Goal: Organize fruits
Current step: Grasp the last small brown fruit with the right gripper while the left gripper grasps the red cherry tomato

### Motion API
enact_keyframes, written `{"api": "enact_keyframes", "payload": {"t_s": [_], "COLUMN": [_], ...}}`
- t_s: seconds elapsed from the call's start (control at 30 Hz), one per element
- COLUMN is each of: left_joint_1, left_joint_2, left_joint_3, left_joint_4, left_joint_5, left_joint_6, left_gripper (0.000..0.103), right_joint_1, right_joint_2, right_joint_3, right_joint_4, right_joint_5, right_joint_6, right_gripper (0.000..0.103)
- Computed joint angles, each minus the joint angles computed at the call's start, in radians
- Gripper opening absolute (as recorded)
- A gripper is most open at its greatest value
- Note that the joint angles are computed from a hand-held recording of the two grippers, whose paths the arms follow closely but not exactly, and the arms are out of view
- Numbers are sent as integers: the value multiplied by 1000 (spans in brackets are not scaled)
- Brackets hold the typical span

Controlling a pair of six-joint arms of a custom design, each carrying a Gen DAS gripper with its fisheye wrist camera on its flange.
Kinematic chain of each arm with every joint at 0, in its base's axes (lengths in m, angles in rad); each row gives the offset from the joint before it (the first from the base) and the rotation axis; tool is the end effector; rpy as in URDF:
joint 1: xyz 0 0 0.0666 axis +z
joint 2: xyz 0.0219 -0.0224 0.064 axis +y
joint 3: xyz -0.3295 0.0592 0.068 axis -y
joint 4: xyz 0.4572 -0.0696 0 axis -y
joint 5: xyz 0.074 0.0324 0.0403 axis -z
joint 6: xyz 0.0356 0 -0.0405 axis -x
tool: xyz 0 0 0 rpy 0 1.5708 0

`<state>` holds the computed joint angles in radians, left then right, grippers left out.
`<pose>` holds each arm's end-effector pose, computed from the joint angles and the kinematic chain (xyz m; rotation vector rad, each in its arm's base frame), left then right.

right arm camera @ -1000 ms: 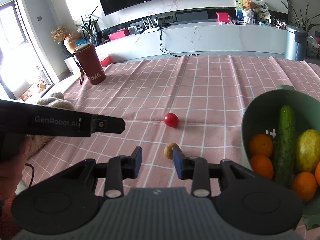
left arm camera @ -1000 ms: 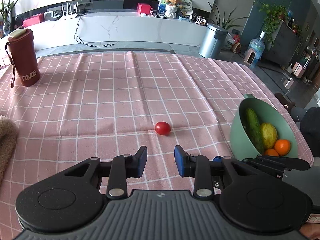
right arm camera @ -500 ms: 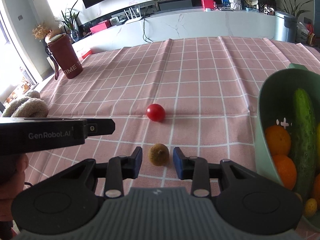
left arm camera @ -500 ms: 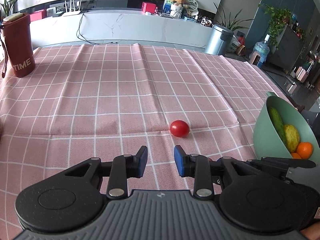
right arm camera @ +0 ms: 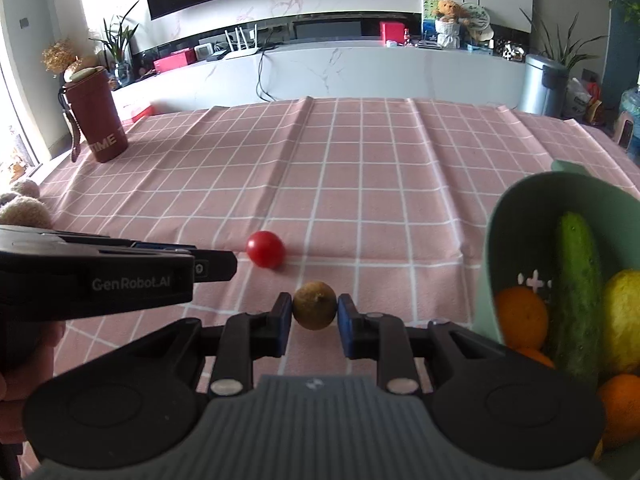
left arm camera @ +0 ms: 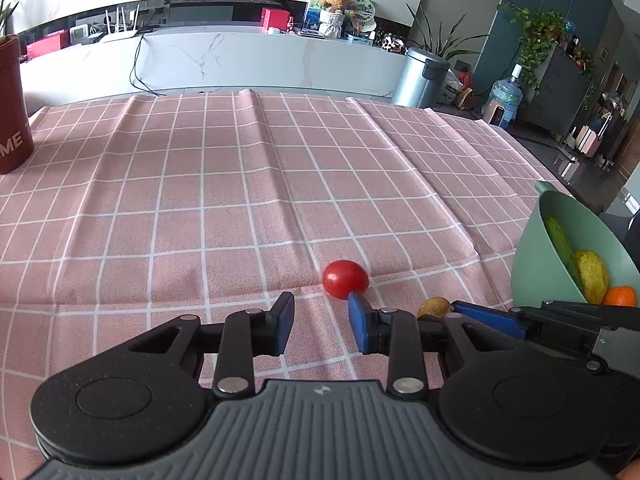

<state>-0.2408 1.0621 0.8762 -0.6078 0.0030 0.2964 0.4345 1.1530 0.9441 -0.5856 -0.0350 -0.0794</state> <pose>0.4338 -0.1071 0.2887 -0.0647 2.3793 -0.2620 0.4298 0.2004 0.2862 -0.4378 2.3431 0.2880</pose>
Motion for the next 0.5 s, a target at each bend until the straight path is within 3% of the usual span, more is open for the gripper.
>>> {"api": "enact_keyframes", "payload": {"t_s": [0.17,0.5], "left_joint_1": [-3,-5], "left_joint_2": [24,73], "left_joint_3": [10,34], "left_joint_4": [24,46], "left_joint_5": [11,28], "left_joint_6": [-9,-21], "left_gripper": [37,41], "right_joint_1": [16,17], "right_joint_2": [28,49], "right_joint_3": [10,19], "right_joint_4": [30,36], "right_joint_5": [56,54], "right_joint_6": [40,44], "right_gripper": [20,20]}}
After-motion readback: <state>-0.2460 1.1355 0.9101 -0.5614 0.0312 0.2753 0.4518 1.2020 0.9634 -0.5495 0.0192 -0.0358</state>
